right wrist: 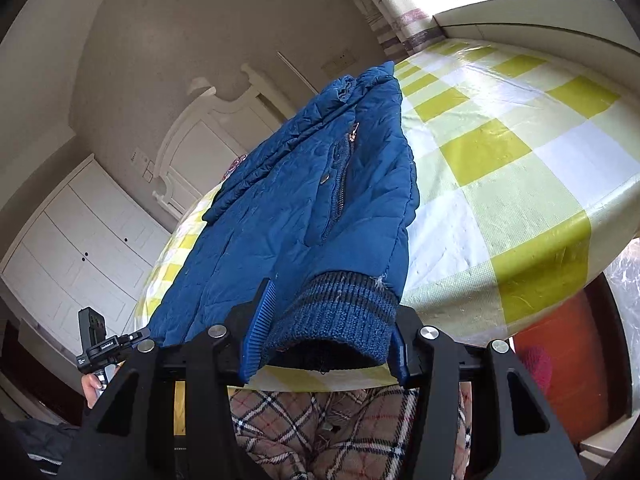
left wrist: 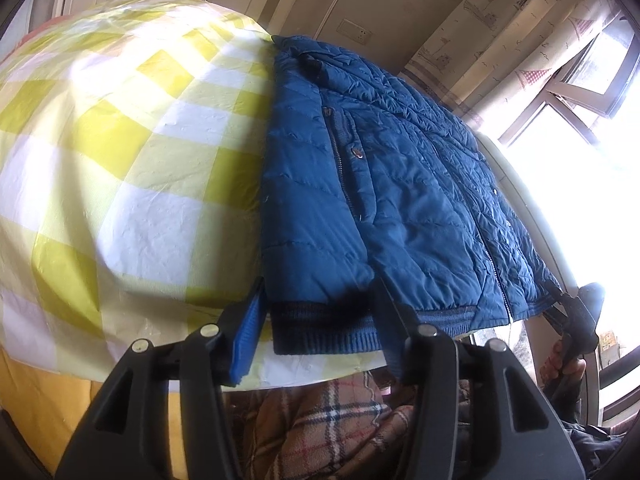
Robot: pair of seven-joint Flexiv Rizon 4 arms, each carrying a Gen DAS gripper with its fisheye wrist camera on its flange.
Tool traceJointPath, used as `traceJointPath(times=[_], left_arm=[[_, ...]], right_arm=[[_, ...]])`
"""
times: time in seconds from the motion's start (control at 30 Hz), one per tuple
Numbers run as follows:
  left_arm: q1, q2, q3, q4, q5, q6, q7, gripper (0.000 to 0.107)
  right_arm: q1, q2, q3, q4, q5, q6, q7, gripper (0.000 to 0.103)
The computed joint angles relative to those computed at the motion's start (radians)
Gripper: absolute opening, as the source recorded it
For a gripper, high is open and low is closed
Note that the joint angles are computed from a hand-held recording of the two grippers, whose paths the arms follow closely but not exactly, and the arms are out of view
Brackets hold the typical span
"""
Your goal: Fold large clothes
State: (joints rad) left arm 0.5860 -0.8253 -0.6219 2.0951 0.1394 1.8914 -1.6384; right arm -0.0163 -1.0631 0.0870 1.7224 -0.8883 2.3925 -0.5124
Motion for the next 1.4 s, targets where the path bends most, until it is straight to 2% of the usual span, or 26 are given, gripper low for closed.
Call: traceJointPath(times=[0.07,0.13,0.23,0.4,0.47,0.5,0.53,0.57,0.6,0.63,0.67,0.73,0.8,0.9,1.03,1.1,1.17,1.23,1.3,1.4], left_arm=[[-0.001,-0.004,-0.003,0.004,0.0,0.011,-0.007,0.051],[0.039,-0.044,-0.047,0.01,0.025,0.053,-0.025,0.047],[0.056,-0.081,-0.066,-0.015,0.058,0.075,-0.046,0.047],[0.147,-0.252,-0.194,-0.112,0.122,0.056,-0.057,0.051],[0.117,-0.234,-0.179,-0.139,0.1,0.03,-0.051,0.053],[0.089,-0.214,-0.158,-0.15,0.09,0.019,-0.04,0.059],[0.052,-0.187,-0.125,-0.16,0.077,0.012,-0.027,0.064],[0.005,-0.149,-0.076,-0.164,0.055,0.006,-0.019,0.064],[-0.046,-0.112,-0.021,-0.166,0.027,0.003,-0.016,0.061],[-0.075,-0.091,0.011,-0.163,0.005,-0.005,-0.006,0.047],[-0.075,-0.093,0.013,-0.16,0.003,-0.006,-0.006,0.023],[-0.037,-0.114,-0.021,-0.138,0.031,0.023,0.011,0.014],[-0.004,-0.116,-0.047,-0.1,0.065,0.062,0.014,0.013],[0.065,-0.091,-0.089,-0.009,0.127,0.11,-0.01,0.013],[0.282,-0.129,-0.231,0.152,0.3,0.162,-0.011,0.013],[0.352,-0.151,-0.267,0.229,0.385,0.243,-0.001,0.013],[0.377,-0.156,-0.272,0.279,0.454,0.341,-0.005,0.013],[0.406,-0.186,-0.297,0.283,0.529,0.406,-0.027,0.014],[0.442,-0.235,-0.362,0.238,0.593,0.407,-0.067,0.014],[0.468,-0.282,-0.478,0.111,0.614,0.31,-0.135,0.015]], right_arm=[[-0.002,-0.009,0.003,-0.007,0.0,0.009,0.005,0.051],[-0.001,-0.008,-0.002,-0.013,-0.018,0.003,0.009,0.051],[-0.001,-0.006,-0.006,-0.02,-0.041,-0.004,0.019,0.051],[-0.001,-0.022,0.0,-0.06,-0.067,-0.02,0.075,0.051],[0.01,-0.016,-0.008,-0.068,-0.066,-0.044,0.083,0.051],[0.018,-0.012,-0.011,-0.07,-0.059,-0.056,0.081,0.051],[0.027,-0.008,-0.012,-0.067,-0.043,-0.064,0.072,0.051],[0.038,-0.002,-0.015,-0.058,-0.01,-0.069,0.053,0.05],[0.055,0.008,-0.022,-0.043,0.033,-0.082,0.029,0.041],[0.068,0.017,-0.028,-0.029,0.07,-0.096,0.002,0.031],[0.072,0.019,-0.023,-0.017,0.099,-0.094,-0.022,0.028],[0.071,0.026,-0.011,0.011,0.134,-0.076,-0.068,0.02],[0.073,0.048,-0.005,0.055,0.155,-0.058,-0.12,0.019],[0.034,0.093,0.013,0.15,0.082,0.002,-0.185,0.019],[-0.029,0.174,0.01,0.323,-0.087,0.104,-0.264,0.019],[-0.029,0.223,0.004,0.42,-0.101,0.174,-0.356,0.019],[-0.028,0.269,0.008,0.488,-0.104,0.236,-0.429,0.019],[-0.016,0.32,0.012,0.518,-0.079,0.279,-0.488,0.019],[-0.007,0.351,0.018,0.49,-0.072,0.299,-0.479,0.019],[0.025,0.372,0.012,0.354,-0.047,0.224,-0.368,0.019]])
